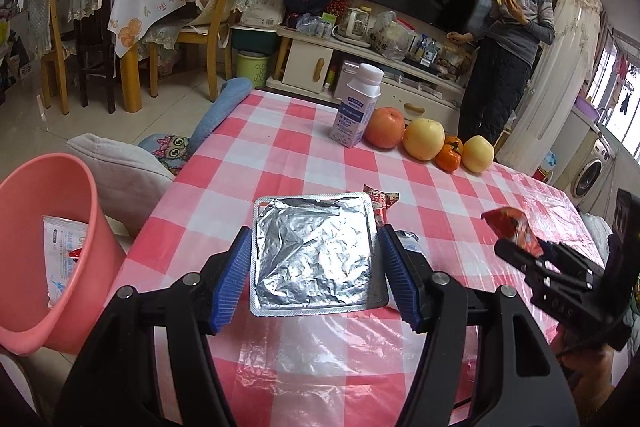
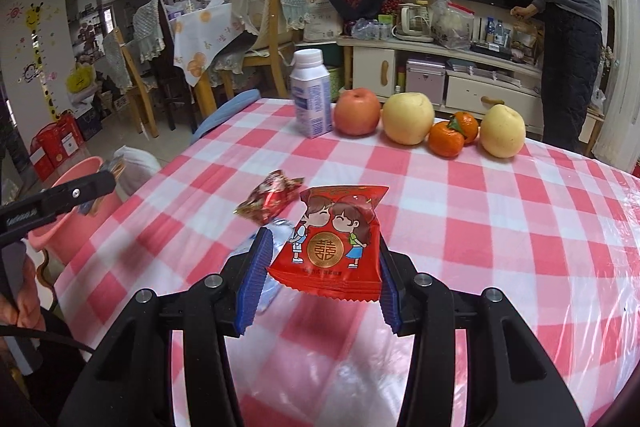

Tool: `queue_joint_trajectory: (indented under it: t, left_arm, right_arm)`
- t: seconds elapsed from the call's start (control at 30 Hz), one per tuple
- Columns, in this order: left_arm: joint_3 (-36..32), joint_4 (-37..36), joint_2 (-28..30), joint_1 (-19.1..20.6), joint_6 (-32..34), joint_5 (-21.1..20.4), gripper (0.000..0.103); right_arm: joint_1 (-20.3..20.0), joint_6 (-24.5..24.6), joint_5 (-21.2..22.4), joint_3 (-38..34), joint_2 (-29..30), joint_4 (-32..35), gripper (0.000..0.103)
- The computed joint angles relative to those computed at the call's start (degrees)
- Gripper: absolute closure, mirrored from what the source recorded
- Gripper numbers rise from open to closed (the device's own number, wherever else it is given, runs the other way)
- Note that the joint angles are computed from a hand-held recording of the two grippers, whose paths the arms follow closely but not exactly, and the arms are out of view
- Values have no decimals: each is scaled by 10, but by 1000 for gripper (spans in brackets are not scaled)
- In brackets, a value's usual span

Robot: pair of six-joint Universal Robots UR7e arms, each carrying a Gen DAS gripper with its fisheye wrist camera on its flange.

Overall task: Collect trash
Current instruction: 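Carry the foil and candy packets to the pink bucket and open both tools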

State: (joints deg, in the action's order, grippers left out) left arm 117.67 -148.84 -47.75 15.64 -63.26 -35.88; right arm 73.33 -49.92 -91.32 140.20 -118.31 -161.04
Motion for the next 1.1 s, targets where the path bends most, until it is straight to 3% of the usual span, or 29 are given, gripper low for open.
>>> queue_joint_trajectory:
  t: [0.2, 0.37, 0.5, 0.57, 0.77, 0.9, 1.1]
  left_arm:
    - [25, 27, -31, -5, -33, 17, 39]
    - [49, 77, -73, -6, -82, 38, 39]
    - [71, 167, -129, -9, -158, 60, 39]
    - [78, 252, -166, -11, -222, 70, 39]
    - [113, 402, -262, -7, -380, 74, 39]
    - [134, 434, -300, -3, -440, 77, 39]
    - [156, 460, -343, 2, -485, 86, 39]
  right_arm:
    - [43, 11, -21, 27, -19, 17, 53]
    - [101, 28, -51, 40, -11, 17, 53]
    - [166, 48, -82, 46, 16, 7, 53]
    - [199, 57, -95, 48, 33, 2, 53]
    - [297, 87, -121, 41, 119, -28, 53]
    - [352, 101, -133, 26, 192, -55, 53]
    - [402, 113, -144, -5, 301, -90, 53]
